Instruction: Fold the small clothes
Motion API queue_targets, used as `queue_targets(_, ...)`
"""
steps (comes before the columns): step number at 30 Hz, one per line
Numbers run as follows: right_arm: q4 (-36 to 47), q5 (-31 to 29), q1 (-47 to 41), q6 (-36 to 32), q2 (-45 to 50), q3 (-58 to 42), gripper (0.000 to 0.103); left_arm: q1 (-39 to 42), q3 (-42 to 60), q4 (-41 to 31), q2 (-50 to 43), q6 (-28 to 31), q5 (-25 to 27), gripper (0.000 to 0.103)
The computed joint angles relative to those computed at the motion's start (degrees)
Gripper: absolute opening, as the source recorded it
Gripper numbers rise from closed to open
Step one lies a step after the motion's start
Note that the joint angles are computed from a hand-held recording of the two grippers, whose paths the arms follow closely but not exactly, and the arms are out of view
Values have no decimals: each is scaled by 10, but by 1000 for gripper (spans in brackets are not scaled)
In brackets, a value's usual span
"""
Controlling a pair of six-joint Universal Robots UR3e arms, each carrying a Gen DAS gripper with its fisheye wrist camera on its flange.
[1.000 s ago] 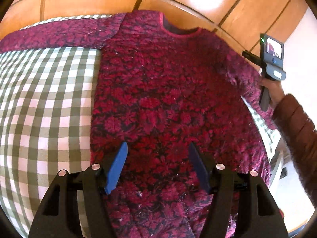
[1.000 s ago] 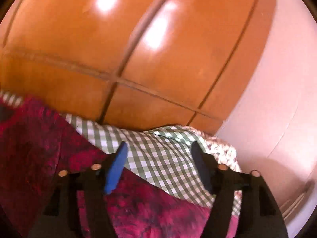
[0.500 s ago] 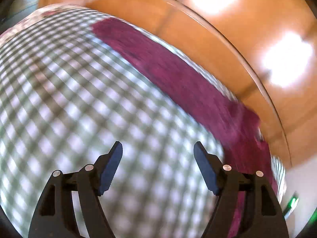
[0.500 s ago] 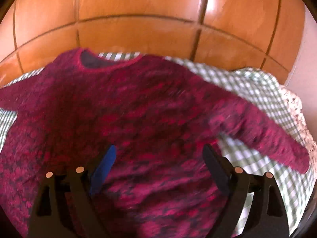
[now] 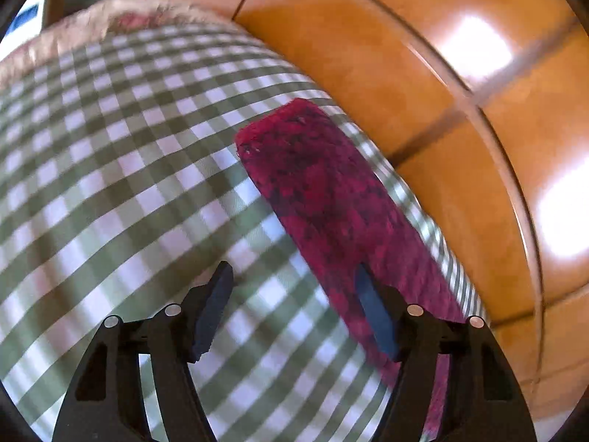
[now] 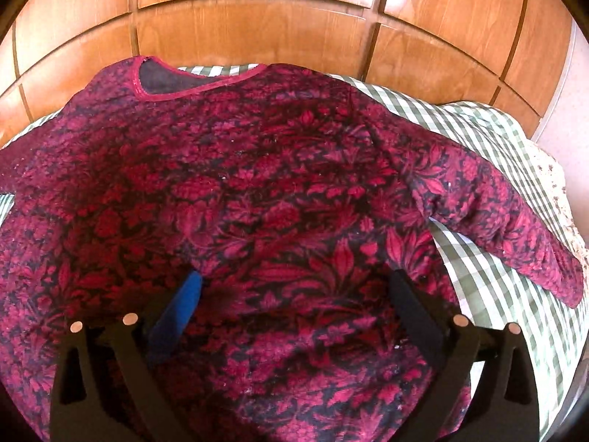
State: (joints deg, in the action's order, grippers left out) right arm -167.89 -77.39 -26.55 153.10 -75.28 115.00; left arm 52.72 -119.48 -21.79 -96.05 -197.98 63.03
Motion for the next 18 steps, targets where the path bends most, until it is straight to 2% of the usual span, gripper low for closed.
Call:
queue_targets(2, -2, -4, 2, 1, 2, -1, 101, 12, 10, 21, -23, -21, -20, 67)
queue_targets(3, -4, -6, 3, 1, 3, -1, 101, 14, 22, 21, -35, -25, -26, 54)
queue_targets(4, -4, -6, 4, 1, 4, -1, 101, 14, 45, 2, -49, -18, -30, 34)
queue_targets(5, -3, -6, 4, 2, 4, -2, 101, 14, 59, -12, -57, -6, -37, 22)
queue_targets(7, -1, -6, 4, 2, 3, -1, 101, 6, 63, -16, -53, 18, -29, 11)
queue_targets(11, -1, -5, 3, 2, 1, 0, 101, 36, -17, 11, 31, 38, -41, 9)
queue_targets(14, -6, -6, 3, 1, 1, 3, 101, 103, -109, -21, 143, 87, -65, 8)
queue_targets(18, -6, -4, 2, 1, 2, 2, 101, 102, -153, -35, 177, 124, -11, 8)
